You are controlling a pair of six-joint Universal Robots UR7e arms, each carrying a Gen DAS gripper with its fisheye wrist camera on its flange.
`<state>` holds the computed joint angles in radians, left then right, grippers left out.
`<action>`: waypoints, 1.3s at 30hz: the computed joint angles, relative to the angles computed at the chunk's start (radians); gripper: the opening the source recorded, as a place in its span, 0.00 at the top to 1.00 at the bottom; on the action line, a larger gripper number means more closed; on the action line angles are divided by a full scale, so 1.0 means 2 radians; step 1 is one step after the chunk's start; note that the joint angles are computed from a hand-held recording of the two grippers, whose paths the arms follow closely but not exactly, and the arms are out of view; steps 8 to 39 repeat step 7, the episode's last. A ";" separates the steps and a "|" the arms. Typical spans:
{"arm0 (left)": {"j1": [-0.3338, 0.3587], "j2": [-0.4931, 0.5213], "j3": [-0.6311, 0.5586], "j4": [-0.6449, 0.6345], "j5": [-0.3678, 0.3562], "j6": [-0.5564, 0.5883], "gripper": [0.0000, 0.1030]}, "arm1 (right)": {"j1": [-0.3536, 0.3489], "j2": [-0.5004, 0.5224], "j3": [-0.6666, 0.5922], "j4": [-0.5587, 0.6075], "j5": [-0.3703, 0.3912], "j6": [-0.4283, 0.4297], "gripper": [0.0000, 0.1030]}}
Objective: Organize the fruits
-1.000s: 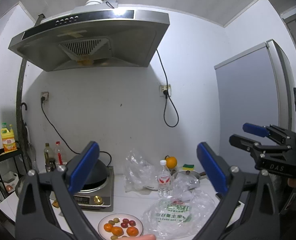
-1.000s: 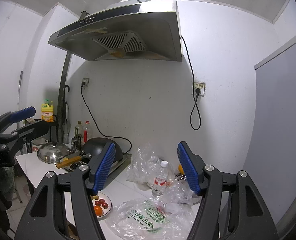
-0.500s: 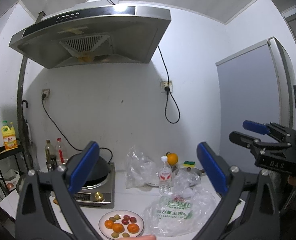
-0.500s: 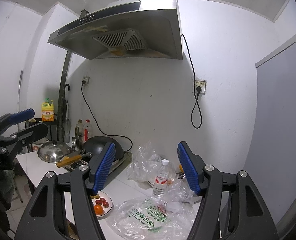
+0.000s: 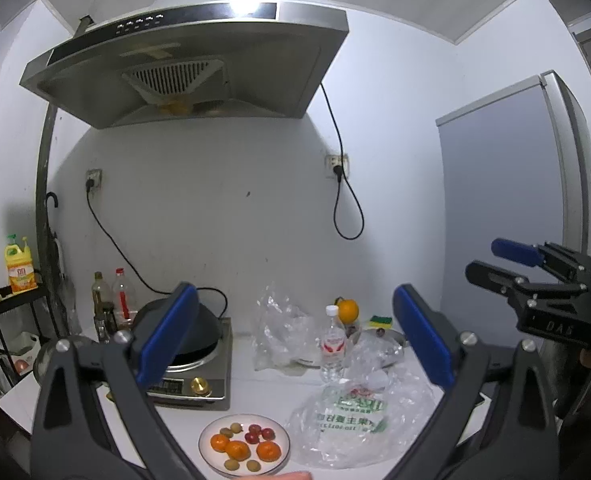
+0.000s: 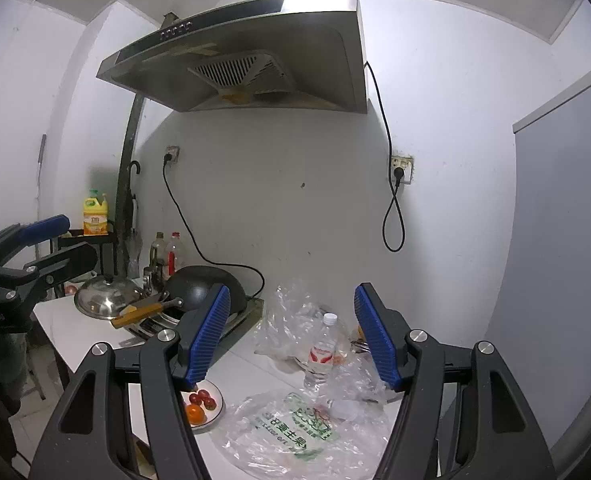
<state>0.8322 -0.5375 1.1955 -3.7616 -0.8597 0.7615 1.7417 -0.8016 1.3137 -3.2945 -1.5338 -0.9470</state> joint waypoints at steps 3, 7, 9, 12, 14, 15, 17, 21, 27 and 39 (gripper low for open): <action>0.000 0.001 -0.001 -0.002 0.001 0.002 0.04 | 0.001 0.001 0.000 0.000 -0.002 -0.002 0.34; 0.002 -0.001 -0.002 0.010 0.002 -0.006 0.04 | 0.003 0.004 -0.003 0.002 -0.003 -0.002 0.34; 0.002 -0.001 -0.002 0.010 0.002 -0.006 0.04 | 0.003 0.004 -0.003 0.002 -0.003 -0.002 0.34; 0.002 -0.001 -0.002 0.010 0.002 -0.006 0.04 | 0.003 0.004 -0.003 0.002 -0.003 -0.002 0.34; 0.002 -0.001 -0.002 0.010 0.002 -0.006 0.04 | 0.003 0.004 -0.003 0.002 -0.003 -0.002 0.34; 0.002 -0.001 -0.002 0.010 0.002 -0.006 0.04 | 0.003 0.004 -0.003 0.002 -0.003 -0.002 0.34; 0.002 -0.001 -0.002 0.010 0.002 -0.006 0.04 | 0.003 0.004 -0.003 0.002 -0.003 -0.002 0.34; 0.002 -0.001 -0.002 0.010 0.002 -0.006 0.04 | 0.003 0.004 -0.003 0.002 -0.003 -0.002 0.34; 0.002 -0.001 -0.002 0.010 0.002 -0.006 0.04 | 0.003 0.004 -0.003 0.002 -0.003 -0.002 0.34; 0.002 -0.001 -0.002 0.010 0.002 -0.006 0.04 | 0.003 0.004 -0.003 0.002 -0.003 -0.002 0.34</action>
